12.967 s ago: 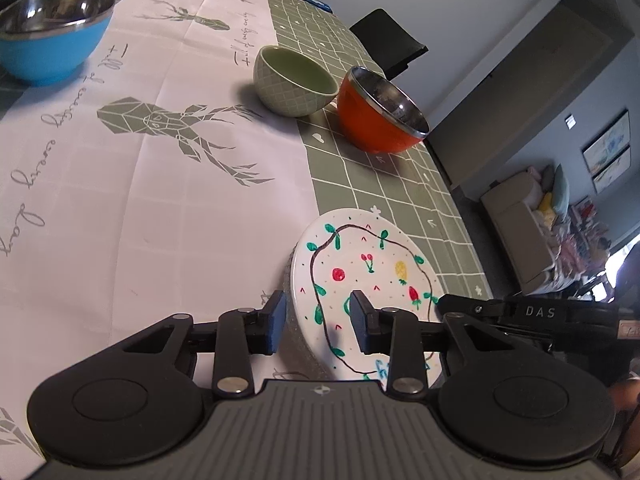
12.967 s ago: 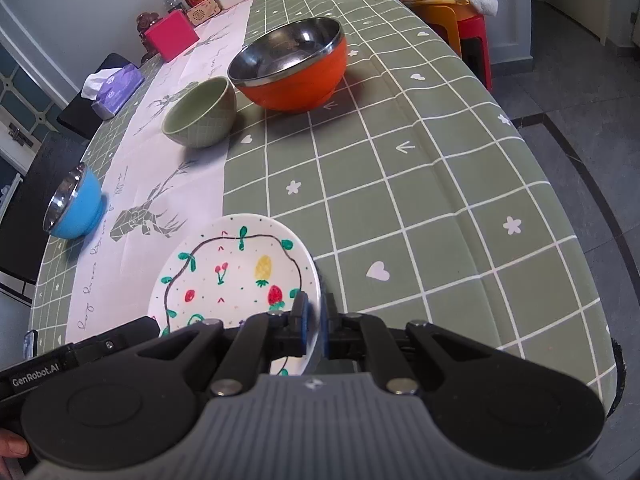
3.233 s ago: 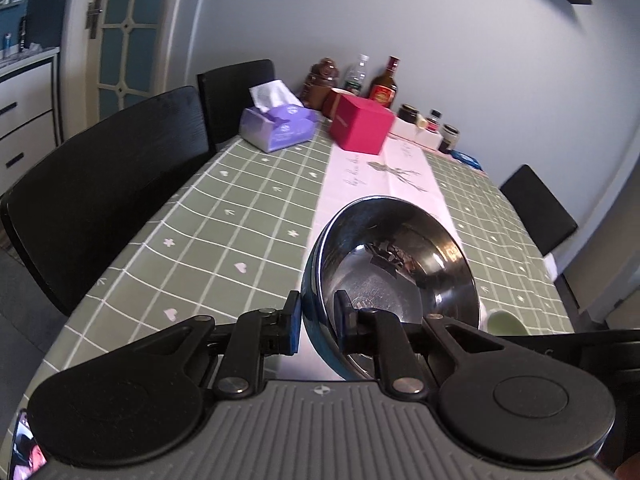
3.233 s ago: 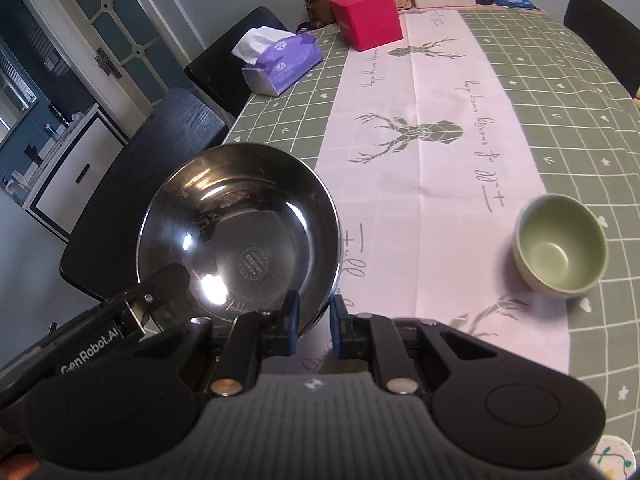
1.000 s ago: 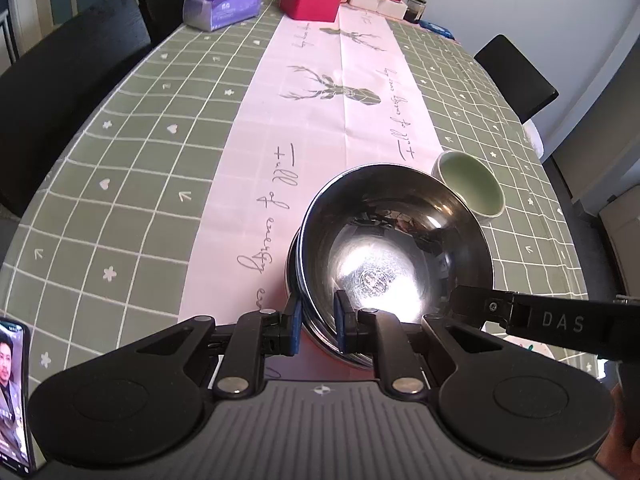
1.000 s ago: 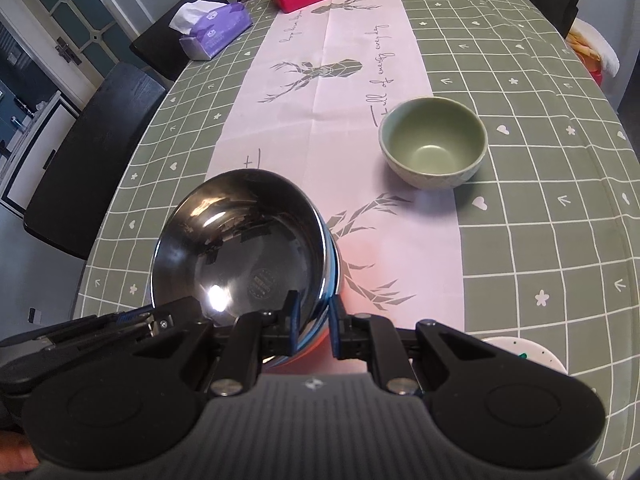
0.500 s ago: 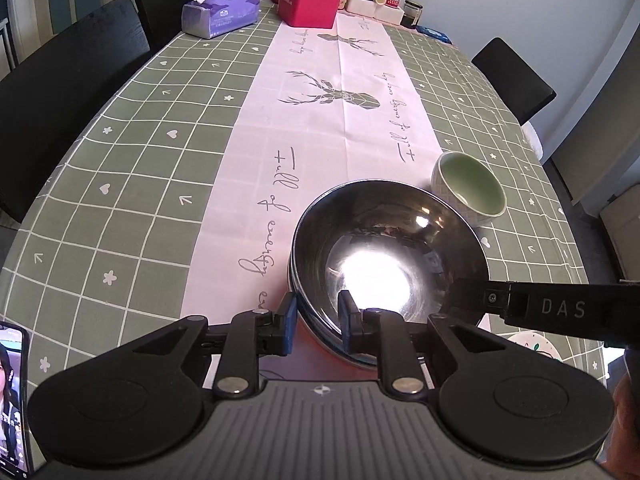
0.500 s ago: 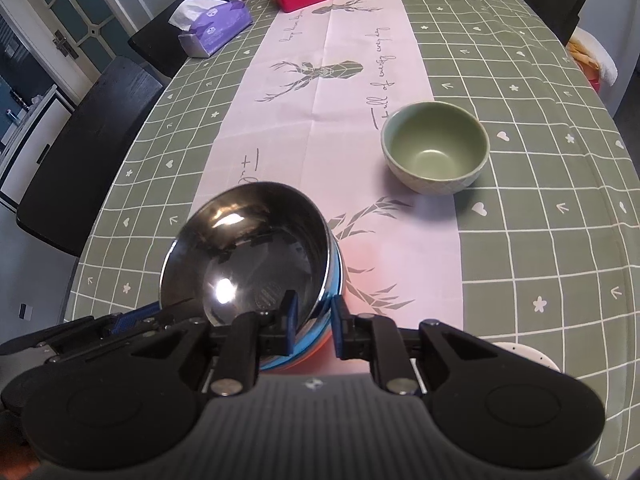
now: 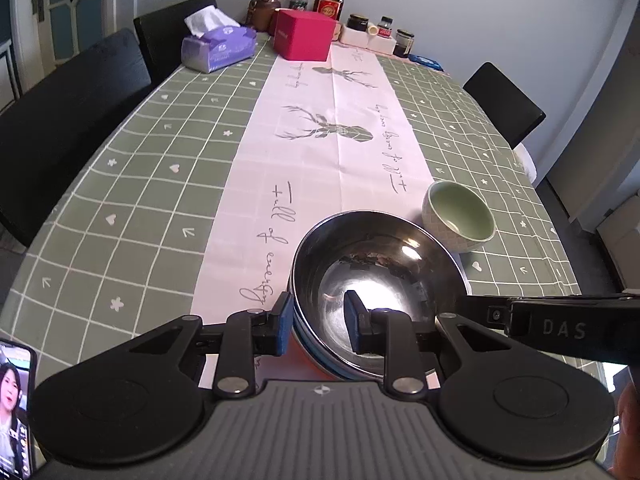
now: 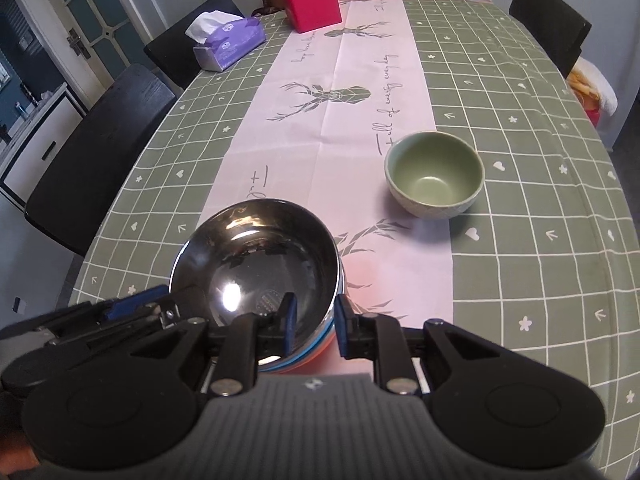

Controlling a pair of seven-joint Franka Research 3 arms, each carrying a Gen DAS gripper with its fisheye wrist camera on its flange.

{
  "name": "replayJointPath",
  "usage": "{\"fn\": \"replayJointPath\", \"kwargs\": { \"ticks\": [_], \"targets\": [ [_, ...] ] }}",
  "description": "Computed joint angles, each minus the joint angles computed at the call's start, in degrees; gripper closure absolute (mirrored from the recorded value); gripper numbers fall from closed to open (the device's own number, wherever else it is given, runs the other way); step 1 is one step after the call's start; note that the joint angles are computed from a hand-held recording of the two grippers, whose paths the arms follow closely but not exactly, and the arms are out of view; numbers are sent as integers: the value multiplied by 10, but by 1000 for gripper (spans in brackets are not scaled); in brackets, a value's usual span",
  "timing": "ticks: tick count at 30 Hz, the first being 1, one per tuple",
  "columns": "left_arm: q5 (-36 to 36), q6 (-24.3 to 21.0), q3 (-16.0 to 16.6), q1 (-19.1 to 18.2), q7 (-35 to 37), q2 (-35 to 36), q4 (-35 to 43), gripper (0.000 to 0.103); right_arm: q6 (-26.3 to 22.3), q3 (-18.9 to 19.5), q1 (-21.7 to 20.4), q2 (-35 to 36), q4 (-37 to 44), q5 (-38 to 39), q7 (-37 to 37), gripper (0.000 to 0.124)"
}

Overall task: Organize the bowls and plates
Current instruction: 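Open both grippers and pull them back from the nested steel bowls, then move both grippers to the pale green bowl rim and grip it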

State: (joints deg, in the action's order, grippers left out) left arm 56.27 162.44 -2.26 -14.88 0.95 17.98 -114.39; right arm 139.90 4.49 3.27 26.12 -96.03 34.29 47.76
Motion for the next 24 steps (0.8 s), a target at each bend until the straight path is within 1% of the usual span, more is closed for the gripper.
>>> {"fn": "replayJointPath", "kwargs": {
  "ticks": [1, 5, 7, 9, 11, 13, 14, 15, 17, 18, 19, 22, 24],
  "targets": [
    [0, -4, -1, -1, 4, 1, 2, 74, 0, 0, 0, 0, -1, -1, -1, 117],
    [10, -6, 2, -2, -1, 1, 2, 77, 20, 1, 2, 1, -11, -2, -7, 120],
    [9, -2, 2, 0, -7, 2, 2, 78, 15, 3, -2, 5, -8, 4, -8, 120],
    [22, 0, 8, -5, -29, 1, 0, 77, 6, 4, -6, 9, -2, 6, -9, 119],
    [60, 2, 19, -14, -72, -2, 0, 77, -7, 4, -9, 13, 6, 10, -8, 119],
    [112, 4, 28, -20, -124, -7, -1, 77, -27, 7, -18, 17, 17, 23, -7, 115],
    [138, 3, 29, -21, -150, -10, 1, 76, -29, 8, -21, 17, 19, 31, -8, 115],
    [161, -1, 27, -20, -171, -12, 2, 76, -32, 9, -25, 17, 21, 38, -11, 114],
    [203, -10, 21, -18, -199, -16, 10, 75, -33, 10, -30, 18, 25, 50, -17, 107],
    [219, -12, 16, -15, -207, -16, 15, 75, -32, 10, -32, 19, 28, 56, -18, 101],
    [230, -11, 10, -10, -210, -15, 21, 74, -31, 9, -34, 21, 33, 60, -19, 97],
    [250, 16, -2, 4, -210, -5, 41, 71, -34, 8, -42, 33, 52, 72, -15, 96],
    [242, 43, -7, 14, -194, 7, 56, 70, -34, 9, -51, 41, 64, 84, -14, 93]
  ]
}}
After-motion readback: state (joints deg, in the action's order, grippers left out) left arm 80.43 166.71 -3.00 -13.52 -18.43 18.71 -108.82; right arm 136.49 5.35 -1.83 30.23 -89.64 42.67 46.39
